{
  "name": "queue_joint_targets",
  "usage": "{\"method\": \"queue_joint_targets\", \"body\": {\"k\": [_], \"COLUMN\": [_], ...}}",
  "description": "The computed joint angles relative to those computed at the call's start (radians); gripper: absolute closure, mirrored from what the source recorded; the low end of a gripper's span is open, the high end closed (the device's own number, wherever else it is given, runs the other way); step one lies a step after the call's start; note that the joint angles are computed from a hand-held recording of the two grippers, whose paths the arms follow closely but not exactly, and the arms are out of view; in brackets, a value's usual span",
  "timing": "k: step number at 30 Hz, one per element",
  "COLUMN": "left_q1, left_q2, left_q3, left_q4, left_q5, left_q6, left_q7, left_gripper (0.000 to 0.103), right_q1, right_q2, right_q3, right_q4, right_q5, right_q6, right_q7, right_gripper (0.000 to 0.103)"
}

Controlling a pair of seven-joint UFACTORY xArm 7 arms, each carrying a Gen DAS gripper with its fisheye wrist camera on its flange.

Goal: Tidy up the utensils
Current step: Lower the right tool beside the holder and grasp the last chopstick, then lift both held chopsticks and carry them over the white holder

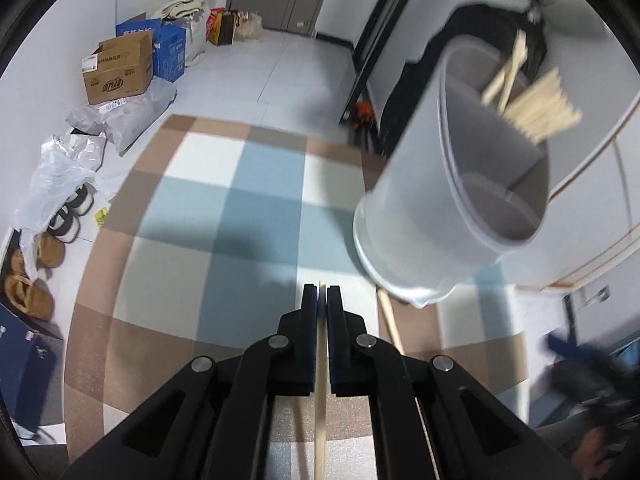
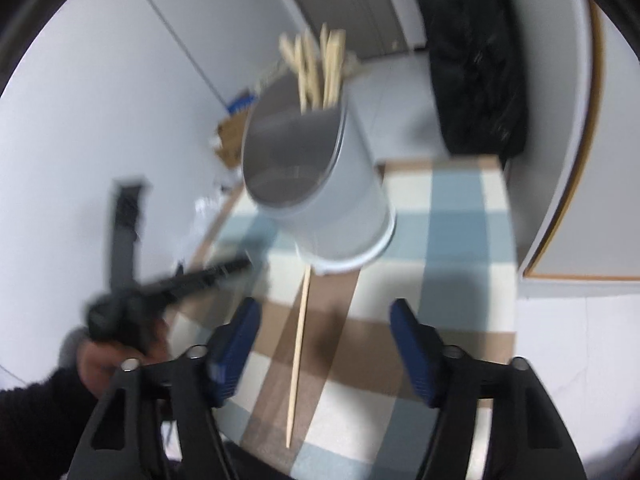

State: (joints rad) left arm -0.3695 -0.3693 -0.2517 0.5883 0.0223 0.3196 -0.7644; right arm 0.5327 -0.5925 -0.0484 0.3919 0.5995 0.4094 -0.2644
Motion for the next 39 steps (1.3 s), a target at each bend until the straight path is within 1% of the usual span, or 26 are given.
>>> {"method": "queue_joint_targets", "body": {"k": [1, 3, 5, 6, 7, 9, 10, 11, 13, 14, 15, 17, 19, 22, 23, 25, 26, 27, 28, 30, 31, 34, 36, 37, 39], "left_q1": [-0.009, -0.001, -0.006, -0.005, -0.016, -0.023, -0.013, -0.028, -0.035, -0.046, -0.046, -0.044, -0.035, -0.039, -0.044, -0.046, -0.045, -0.048, -0.05, -0.051, -0.052, -0.046, -0.036, -0.04, -0.04], "left_q2": [-0.012, -0.034, -0.05, -0.055, -0.06, -0.066, -0.069, -0.073, -0.084, -0.093, -0.104, -0.113, -0.118, -0.128, -0.133, -0.14, -0.142, -0.143, -0.144, -0.148, -0.149, -0.155, -0.153, -0.154, -0.153], "left_q3": [0.012, 0.006, 0.016, 0.019, 0.036, 0.057, 0.047, 0.075, 0.082, 0.101, 0.104, 0.102, 0.091, 0.098, 0.104, 0.11, 0.109, 0.113, 0.116, 0.116, 0.117, 0.11, 0.099, 0.103, 0.103], "left_q4": [-0.01, -0.028, -0.046, -0.053, -0.063, -0.076, -0.079, -0.091, -0.104, -0.111, -0.117, -0.12, -0.121, -0.128, -0.13, -0.132, -0.133, -0.134, -0.135, -0.139, -0.139, -0.143, -0.141, -0.142, -0.141], "left_q5": [-0.015, -0.017, -0.029, -0.032, -0.045, -0.061, -0.058, -0.071, -0.088, -0.099, -0.105, -0.112, -0.113, -0.123, -0.128, -0.136, -0.138, -0.142, -0.147, -0.154, -0.155, -0.156, -0.153, -0.155, -0.155], "left_q6": [-0.02, -0.048, -0.08, -0.091, -0.105, -0.126, -0.132, -0.145, -0.16, -0.162, -0.162, -0.163, -0.165, -0.169, -0.17, -0.172, -0.174, -0.176, -0.178, -0.183, -0.182, -0.185, -0.183, -0.185, -0.187], "left_q7": [0.006, -0.01, -0.006, -0.004, 0.011, 0.035, 0.032, 0.061, 0.072, 0.093, 0.102, 0.113, 0.116, 0.133, 0.139, 0.148, 0.149, 0.154, 0.157, 0.157, 0.16, 0.157, 0.149, 0.149, 0.149], "left_gripper": [0.103, 0.103, 0.103, 0.103, 0.103, 0.103, 0.103, 0.103, 0.103, 0.103, 0.103, 0.103, 0.103, 0.103, 0.103, 0.103, 0.103, 0.103, 0.103, 0.103, 0.103, 0.103, 0.103, 0.103, 0.103], "right_q1": [0.002, 0.003, -0.008, -0.008, -0.018, -0.034, -0.04, -0.048, -0.064, -0.075, -0.083, -0.112, -0.123, -0.134, -0.141, -0.146, -0.147, -0.144, -0.142, -0.134, -0.126, -0.105, -0.09, -0.083, -0.07], "right_q2": [0.03, 0.09, 0.154, 0.191, 0.224, 0.287, 0.317, 0.348, 0.394, 0.418, 0.433, 0.463, 0.484, 0.508, 0.514, 0.515, 0.513, 0.509, 0.504, 0.485, 0.471, 0.426, 0.403, 0.399, 0.404], "right_q3": [0.006, 0.018, 0.048, 0.06, 0.08, 0.126, 0.144, 0.164, 0.191, 0.206, 0.216, 0.246, 0.254, 0.263, 0.268, 0.279, 0.281, 0.28, 0.281, 0.279, 0.277, 0.263, 0.252, 0.243, 0.213], "right_q4": [0.016, 0.048, 0.083, 0.103, 0.122, 0.158, 0.174, 0.191, 0.213, 0.224, 0.23, 0.245, 0.258, 0.281, 0.285, 0.289, 0.286, 0.279, 0.271, 0.248, 0.236, 0.19, 0.175, 0.183, 0.204], "right_q5": [-0.008, -0.012, -0.019, -0.016, -0.028, -0.06, -0.074, -0.096, -0.141, -0.173, -0.202, -0.314, -0.387, -0.491, -0.545, -0.633, -0.673, -0.688, -0.708, -0.721, -0.71, -0.647, -0.599, -0.573, -0.497], "right_q6": [0.012, 0.035, 0.047, 0.047, 0.046, 0.033, 0.02, 0.009, -0.013, -0.026, -0.037, -0.058, -0.072, -0.077, -0.079, -0.074, -0.075, -0.078, -0.085, -0.096, -0.098, -0.099, -0.08, -0.062, -0.031], "right_q7": [0.005, 0.012, 0.035, 0.039, 0.055, 0.091, 0.106, 0.131, 0.178, 0.215, 0.245, 0.351, 0.411, 0.495, 0.54, 0.621, 0.651, 0.659, 0.666, 0.648, 0.636, 0.586, 0.555, 0.534, 0.459], "right_gripper": [0.045, 0.05, 0.05, 0.052, 0.053, 0.055, 0.056, 0.059, 0.06, 0.061, 0.064, 0.066, 0.067, 0.07, 0.071, 0.083, 0.091, 0.097, 0.098, 0.098, 0.098, 0.098, 0.098, 0.098, 0.094]}}
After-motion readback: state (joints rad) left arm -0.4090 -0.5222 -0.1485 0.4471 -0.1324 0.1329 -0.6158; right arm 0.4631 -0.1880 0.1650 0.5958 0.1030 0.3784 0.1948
